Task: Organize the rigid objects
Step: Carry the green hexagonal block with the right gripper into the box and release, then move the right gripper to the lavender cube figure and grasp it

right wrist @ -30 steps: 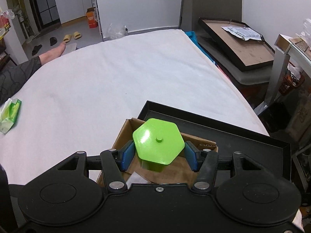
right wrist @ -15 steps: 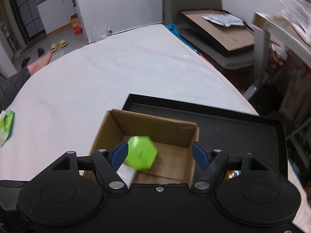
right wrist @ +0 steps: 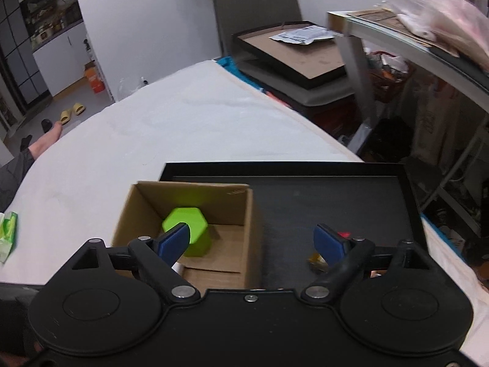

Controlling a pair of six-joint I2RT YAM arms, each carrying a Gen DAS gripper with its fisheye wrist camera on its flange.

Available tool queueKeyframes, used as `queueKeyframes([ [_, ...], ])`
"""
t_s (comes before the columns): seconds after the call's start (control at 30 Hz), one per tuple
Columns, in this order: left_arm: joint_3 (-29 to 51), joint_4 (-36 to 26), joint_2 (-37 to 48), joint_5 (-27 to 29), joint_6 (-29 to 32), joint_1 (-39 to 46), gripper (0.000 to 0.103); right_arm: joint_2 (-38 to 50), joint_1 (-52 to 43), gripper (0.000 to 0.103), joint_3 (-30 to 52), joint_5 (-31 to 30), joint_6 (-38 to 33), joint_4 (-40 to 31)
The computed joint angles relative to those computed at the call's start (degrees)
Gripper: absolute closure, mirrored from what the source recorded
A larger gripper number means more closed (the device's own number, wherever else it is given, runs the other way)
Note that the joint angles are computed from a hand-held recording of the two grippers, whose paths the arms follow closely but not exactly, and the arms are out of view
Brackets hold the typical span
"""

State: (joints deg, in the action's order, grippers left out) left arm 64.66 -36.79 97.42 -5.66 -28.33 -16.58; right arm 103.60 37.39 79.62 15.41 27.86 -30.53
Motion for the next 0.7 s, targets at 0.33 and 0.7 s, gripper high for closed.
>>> queueKeyframes([
  [0.33,2.4,-3.1,0.6,-4.8,-1.7,-3.2,0.054,-4.7,-3.2,0.015,-8.0,0.1,1.1,0.4],
  [0.7,5.0,-5.4,3.3,-7.6,-3.2,-6.7,0.039,-6.4,-7.9,0.015,-13.7,-2.3,1.7,1.7],
])
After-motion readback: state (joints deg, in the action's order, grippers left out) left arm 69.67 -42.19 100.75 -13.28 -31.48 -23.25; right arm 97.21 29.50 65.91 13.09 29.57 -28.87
